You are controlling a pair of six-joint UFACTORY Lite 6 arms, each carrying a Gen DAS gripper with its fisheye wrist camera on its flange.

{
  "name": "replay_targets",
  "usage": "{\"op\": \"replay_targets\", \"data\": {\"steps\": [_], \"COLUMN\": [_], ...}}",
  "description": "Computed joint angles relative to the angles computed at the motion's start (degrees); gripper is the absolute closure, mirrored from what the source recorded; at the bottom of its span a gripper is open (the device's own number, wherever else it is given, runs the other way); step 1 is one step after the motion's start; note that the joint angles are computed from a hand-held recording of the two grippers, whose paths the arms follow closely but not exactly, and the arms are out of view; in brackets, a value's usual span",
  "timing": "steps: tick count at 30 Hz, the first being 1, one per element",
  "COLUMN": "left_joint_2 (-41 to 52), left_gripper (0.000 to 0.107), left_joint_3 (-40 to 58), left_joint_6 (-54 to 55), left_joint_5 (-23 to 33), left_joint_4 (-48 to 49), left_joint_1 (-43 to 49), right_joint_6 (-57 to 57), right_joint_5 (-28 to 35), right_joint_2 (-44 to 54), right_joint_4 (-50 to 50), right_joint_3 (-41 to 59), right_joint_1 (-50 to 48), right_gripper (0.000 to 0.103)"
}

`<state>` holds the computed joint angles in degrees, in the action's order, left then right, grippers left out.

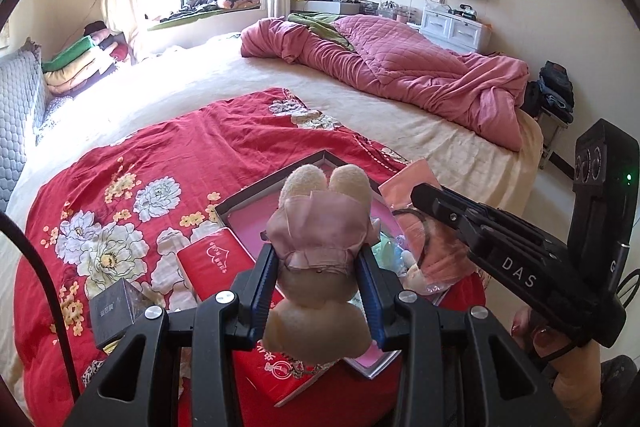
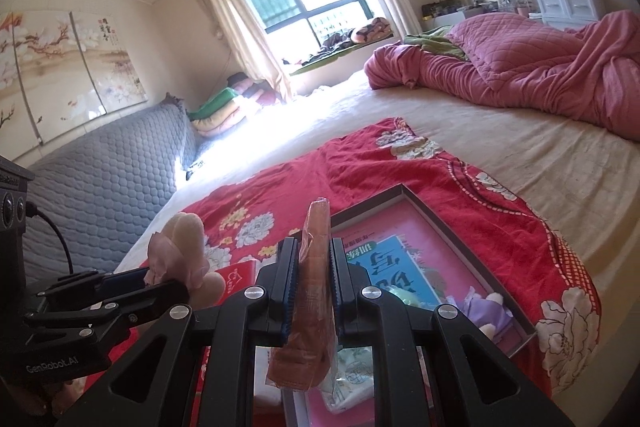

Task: Organize soft objects
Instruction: 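Carry the bunny with the left tool while the right tool carries the pink bagged item over the tray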

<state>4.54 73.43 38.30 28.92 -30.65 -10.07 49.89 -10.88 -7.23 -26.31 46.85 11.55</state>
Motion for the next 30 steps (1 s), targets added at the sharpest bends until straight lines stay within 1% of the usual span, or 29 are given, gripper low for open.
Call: {"op": "replay_targets", "data": {"steps": [9, 13, 23, 30], "left_joint_2": [3.6, 5.3, 11.5, 14.3], "left_gripper": [0.067, 0.067, 0.067, 0.067], "left_joint_3": [2.9, 3.1, 5.6, 6.1], "left_joint_6": [-1.6, -2.0, -4.5, -5.8], "left_joint_5": [-0.3, -0.9, -1.6, -2.4], "left_joint_4": [0.5, 0.8, 2.4, 3.4], "left_joint_1": [-1.7, -2.8, -4.9, -6.6], "right_joint_6": [2.2, 5.2, 8.0, 8.0], "right_joint_5": [-0.7, -1.0, -1.6, -2.5], "right_joint_2": [-0.8, -0.7, 0.0, 1.2], "right_joint_4": [-1.7, -4.6, -7.3, -6.6], "right_joint_3": [-1.3, -1.5, -2.1, -2.5], "right_joint_1": [-2.0, -3.1, -4.5, -5.6], "right_gripper": [0.088, 0.088, 0.088, 0.087]}}
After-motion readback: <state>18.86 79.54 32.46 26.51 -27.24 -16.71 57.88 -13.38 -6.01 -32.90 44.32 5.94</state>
